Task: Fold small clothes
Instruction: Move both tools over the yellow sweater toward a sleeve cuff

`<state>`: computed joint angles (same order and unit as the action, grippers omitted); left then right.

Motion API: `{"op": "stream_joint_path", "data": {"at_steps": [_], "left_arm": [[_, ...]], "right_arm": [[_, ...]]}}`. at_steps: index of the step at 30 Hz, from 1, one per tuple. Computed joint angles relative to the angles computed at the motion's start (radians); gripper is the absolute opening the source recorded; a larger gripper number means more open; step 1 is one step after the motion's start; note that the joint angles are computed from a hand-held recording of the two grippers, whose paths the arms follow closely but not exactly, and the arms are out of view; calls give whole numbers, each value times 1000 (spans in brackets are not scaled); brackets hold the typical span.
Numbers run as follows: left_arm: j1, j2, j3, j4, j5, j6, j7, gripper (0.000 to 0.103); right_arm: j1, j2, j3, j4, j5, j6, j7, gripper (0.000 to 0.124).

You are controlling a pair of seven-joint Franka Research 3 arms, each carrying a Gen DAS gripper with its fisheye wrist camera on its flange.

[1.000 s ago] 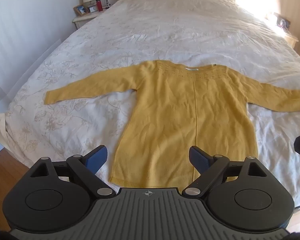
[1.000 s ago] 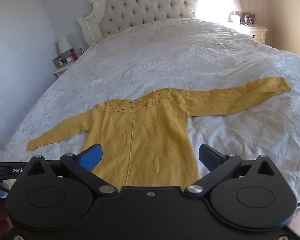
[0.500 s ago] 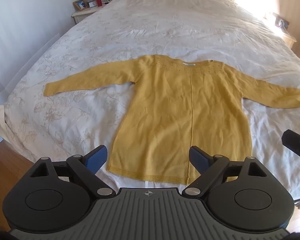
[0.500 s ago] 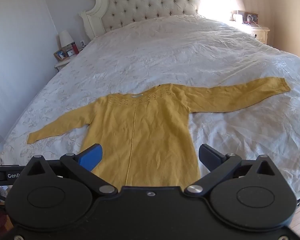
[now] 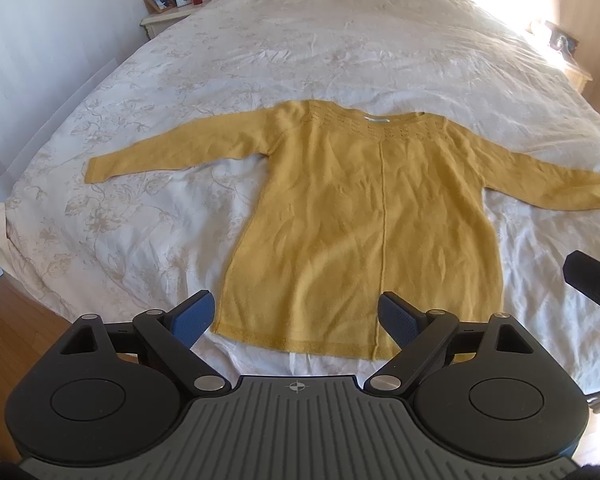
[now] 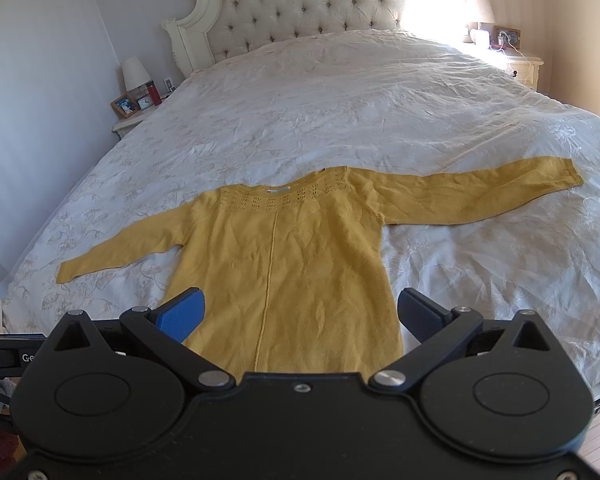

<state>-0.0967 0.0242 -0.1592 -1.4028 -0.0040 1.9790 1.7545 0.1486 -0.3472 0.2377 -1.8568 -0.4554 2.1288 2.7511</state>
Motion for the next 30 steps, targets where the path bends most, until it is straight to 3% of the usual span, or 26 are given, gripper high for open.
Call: {"op": "stream_joint_path", "data": {"at_steps": [30], "left_arm": [[1,59,-6,60,13,-36,-15,89]], "right_arm": [[13,52,-33,22,47,39,-36,102]]}}
